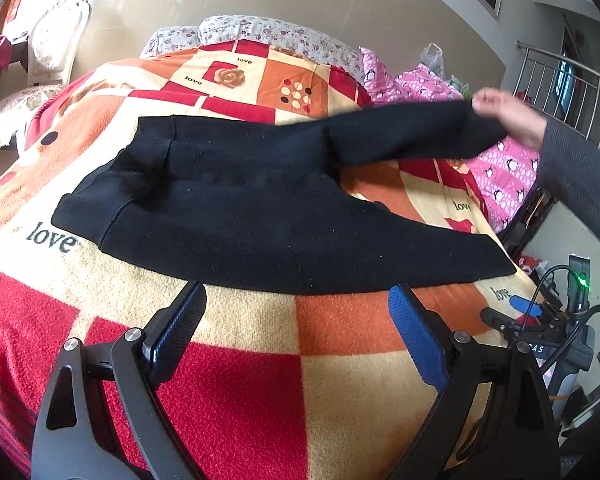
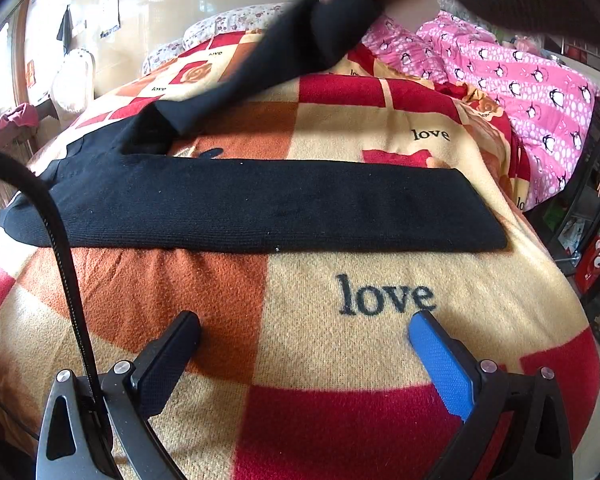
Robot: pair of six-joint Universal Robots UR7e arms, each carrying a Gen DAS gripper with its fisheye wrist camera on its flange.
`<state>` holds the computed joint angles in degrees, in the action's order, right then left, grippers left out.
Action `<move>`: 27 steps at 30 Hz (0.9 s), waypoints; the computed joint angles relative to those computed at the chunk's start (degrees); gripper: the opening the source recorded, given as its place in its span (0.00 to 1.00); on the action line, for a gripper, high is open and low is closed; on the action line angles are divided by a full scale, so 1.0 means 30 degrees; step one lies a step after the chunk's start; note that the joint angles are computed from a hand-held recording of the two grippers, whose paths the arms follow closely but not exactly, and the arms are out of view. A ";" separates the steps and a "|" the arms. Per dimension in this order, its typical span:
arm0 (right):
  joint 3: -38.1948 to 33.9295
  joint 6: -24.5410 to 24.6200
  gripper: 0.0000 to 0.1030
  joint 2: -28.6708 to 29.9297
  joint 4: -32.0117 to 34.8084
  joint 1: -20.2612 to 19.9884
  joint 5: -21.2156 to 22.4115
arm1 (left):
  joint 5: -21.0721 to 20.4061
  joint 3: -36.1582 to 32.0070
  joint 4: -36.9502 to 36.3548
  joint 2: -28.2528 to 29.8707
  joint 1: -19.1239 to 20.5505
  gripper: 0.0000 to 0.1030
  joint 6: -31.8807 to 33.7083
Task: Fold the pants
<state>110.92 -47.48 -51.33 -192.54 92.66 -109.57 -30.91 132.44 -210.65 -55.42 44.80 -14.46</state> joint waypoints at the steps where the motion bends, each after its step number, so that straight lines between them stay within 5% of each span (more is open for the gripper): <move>1: -0.0008 -0.0003 1.00 0.0000 0.0014 0.0003 -0.0010 | 0.0084 -0.0045 0.0112 0.0032 0.0001 0.90 -0.0015; 15: 0.0031 -0.0020 1.00 -0.0069 0.0203 0.0036 -0.0062 | 0.2129 -0.0322 0.3301 -0.0095 -0.0595 0.90 -0.1468; 18: 0.0025 -0.0006 1.00 -0.0071 0.0213 0.0054 -0.0130 | 0.1847 0.0163 0.4446 -0.1387 -0.0662 0.90 -0.2472; 25: -0.0001 0.0055 1.00 -0.0092 0.0388 0.0108 -0.0322 | 0.2194 0.1409 1.1006 -0.6677 -0.0272 0.90 -0.9197; 27: -0.0003 0.0068 1.00 -0.0055 0.0297 0.0112 -0.0290 | 0.1843 0.1515 1.1186 -0.7420 0.0013 0.90 -0.9416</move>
<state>110.91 -47.27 -51.50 -191.65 92.99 -110.44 -25.38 136.98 -177.09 -77.68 44.83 -42.71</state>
